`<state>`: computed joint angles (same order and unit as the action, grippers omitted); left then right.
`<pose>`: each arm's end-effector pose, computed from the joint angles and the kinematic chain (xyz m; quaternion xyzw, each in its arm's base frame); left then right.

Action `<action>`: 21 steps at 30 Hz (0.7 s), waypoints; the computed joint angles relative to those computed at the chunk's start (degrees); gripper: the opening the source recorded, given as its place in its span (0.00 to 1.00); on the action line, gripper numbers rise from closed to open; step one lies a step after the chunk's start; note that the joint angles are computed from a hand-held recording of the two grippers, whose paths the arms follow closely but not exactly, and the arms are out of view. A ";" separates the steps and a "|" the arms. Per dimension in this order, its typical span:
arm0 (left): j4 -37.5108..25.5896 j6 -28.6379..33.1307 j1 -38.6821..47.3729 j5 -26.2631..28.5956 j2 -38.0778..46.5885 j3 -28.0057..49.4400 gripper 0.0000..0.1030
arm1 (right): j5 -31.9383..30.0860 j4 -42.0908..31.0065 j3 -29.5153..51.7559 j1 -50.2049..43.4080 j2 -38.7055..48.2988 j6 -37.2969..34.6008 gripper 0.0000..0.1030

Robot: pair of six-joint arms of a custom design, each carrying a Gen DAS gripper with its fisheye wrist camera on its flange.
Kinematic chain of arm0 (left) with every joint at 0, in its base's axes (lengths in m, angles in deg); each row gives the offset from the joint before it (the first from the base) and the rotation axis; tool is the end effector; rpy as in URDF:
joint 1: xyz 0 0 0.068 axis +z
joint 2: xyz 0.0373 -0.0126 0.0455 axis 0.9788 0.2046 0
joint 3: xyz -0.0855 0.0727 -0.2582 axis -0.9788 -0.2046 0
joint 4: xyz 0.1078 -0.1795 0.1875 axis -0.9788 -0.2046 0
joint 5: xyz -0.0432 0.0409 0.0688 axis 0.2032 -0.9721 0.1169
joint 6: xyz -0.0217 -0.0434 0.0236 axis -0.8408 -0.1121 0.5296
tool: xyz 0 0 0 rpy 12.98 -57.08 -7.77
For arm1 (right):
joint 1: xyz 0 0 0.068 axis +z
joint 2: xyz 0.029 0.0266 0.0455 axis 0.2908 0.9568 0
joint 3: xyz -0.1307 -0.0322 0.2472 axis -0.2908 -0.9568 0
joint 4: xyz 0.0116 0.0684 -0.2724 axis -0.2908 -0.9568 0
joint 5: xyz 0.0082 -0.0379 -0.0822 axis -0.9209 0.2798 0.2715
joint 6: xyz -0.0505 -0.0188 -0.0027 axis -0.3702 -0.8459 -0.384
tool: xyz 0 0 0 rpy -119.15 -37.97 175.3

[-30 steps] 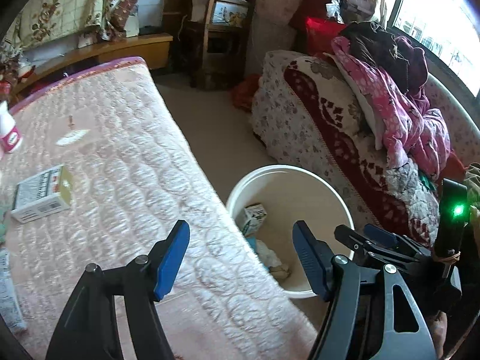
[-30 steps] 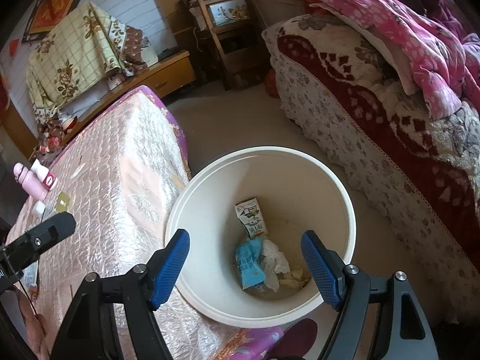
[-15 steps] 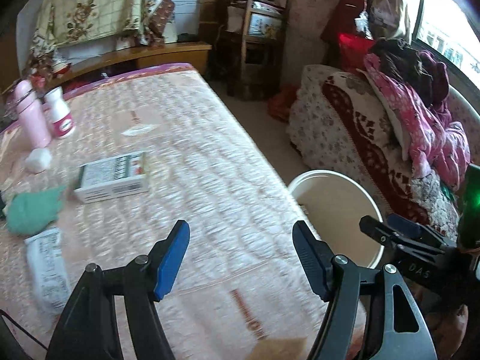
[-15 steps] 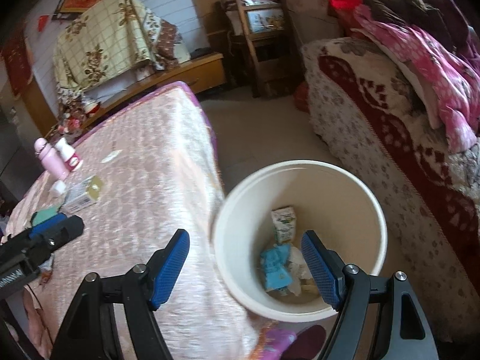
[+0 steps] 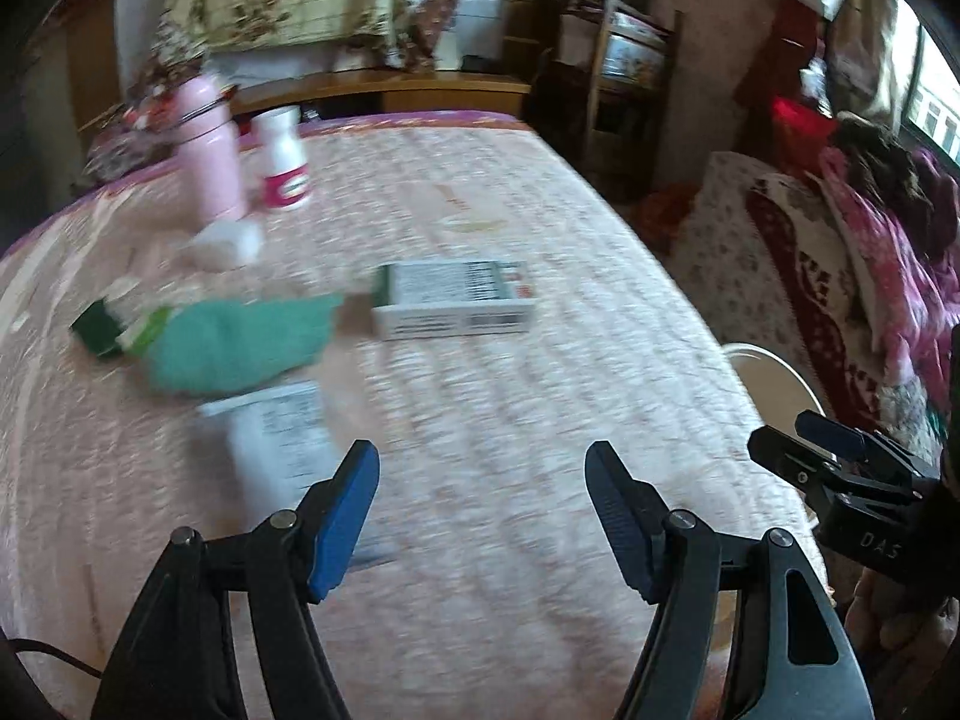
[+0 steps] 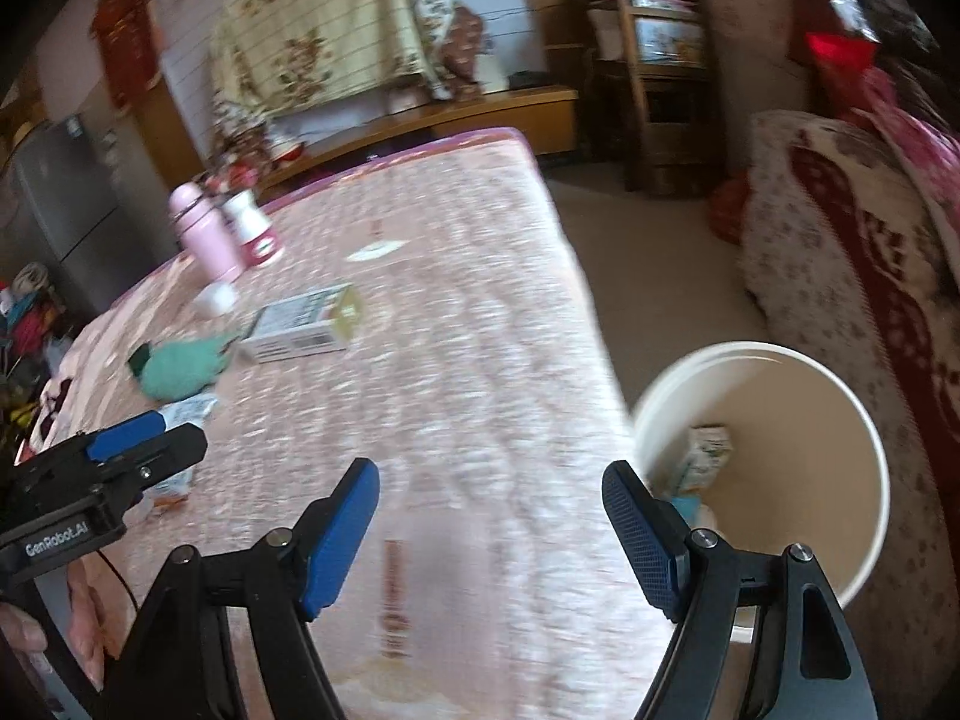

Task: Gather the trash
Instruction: 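Move both open tools back over the mattress toward the green towel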

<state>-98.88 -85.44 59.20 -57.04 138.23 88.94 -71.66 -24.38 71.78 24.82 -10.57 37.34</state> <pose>0.2395 -0.0829 0.2517 0.0626 0.9419 -0.0929 0.3167 0.2009 0.0312 0.2092 0.0223 0.9318 0.1057 0.3465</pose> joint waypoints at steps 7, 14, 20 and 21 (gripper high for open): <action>-0.28 0.09 15.45 8.74 -2.11 -3.16 0.80 | 1.58 5.54 3.36 10.84 8.83 3.75 0.78; 1.94 -0.01 17.37 6.03 2.80 -4.37 0.82 | 2.14 8.21 8.97 15.27 18.92 3.87 0.78; 2.55 1.07 15.89 2.67 9.55 -2.59 0.82 | 0.30 9.71 10.80 15.82 22.53 4.81 0.78; 3.52 1.58 16.33 3.03 9.27 -3.17 0.76 | -0.20 10.01 11.13 15.88 23.02 4.89 0.78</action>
<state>-95.36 -83.86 75.53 -54.01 147.50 85.77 -71.86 -14.37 82.90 40.70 12.45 42.22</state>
